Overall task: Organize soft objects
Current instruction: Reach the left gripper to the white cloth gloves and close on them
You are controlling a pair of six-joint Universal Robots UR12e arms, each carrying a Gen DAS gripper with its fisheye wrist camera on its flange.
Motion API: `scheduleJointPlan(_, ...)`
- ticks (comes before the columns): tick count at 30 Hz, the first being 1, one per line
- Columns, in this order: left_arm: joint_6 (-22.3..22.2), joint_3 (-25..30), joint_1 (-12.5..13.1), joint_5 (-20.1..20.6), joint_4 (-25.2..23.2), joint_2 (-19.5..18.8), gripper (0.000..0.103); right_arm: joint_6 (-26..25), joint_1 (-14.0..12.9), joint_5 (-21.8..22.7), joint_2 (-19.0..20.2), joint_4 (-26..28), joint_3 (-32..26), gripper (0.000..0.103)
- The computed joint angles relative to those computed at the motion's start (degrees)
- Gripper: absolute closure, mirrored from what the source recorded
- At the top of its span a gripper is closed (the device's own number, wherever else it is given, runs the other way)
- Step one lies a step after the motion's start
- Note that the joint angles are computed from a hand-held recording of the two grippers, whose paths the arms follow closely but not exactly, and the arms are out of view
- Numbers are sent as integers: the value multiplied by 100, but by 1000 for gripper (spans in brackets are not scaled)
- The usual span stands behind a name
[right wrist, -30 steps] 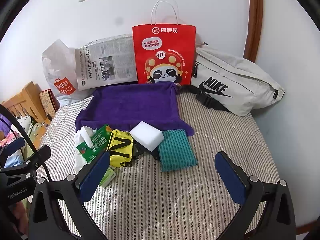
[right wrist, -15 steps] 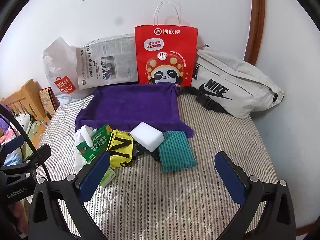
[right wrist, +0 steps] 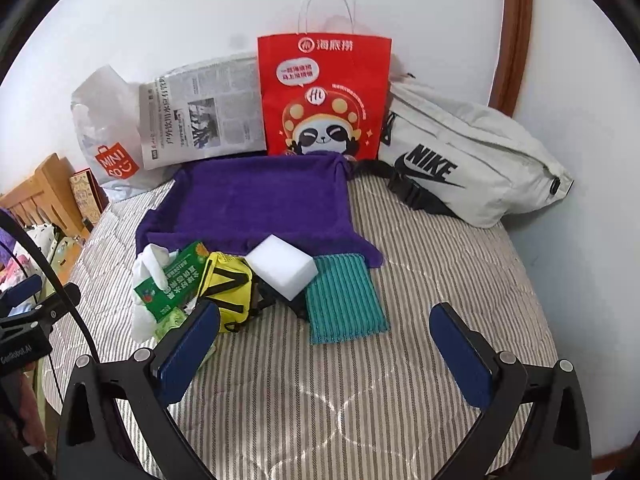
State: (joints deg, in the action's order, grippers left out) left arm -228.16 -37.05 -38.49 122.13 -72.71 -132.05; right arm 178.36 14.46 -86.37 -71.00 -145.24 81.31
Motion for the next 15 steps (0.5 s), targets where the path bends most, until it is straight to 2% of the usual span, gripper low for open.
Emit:
scheduleJointPlan(5,-216,-400,138,-130,54,155,0,11,-26,17,114,65,-71,0)
scheduleJointPlan(9,-236,-780,265,-397,405,270,0,-44,-23,66,199,61,-112,0)
scheduleJointPlan(15,-109,-825,415,-752,656,168,1,-202,19,106,341,106,-204,0)
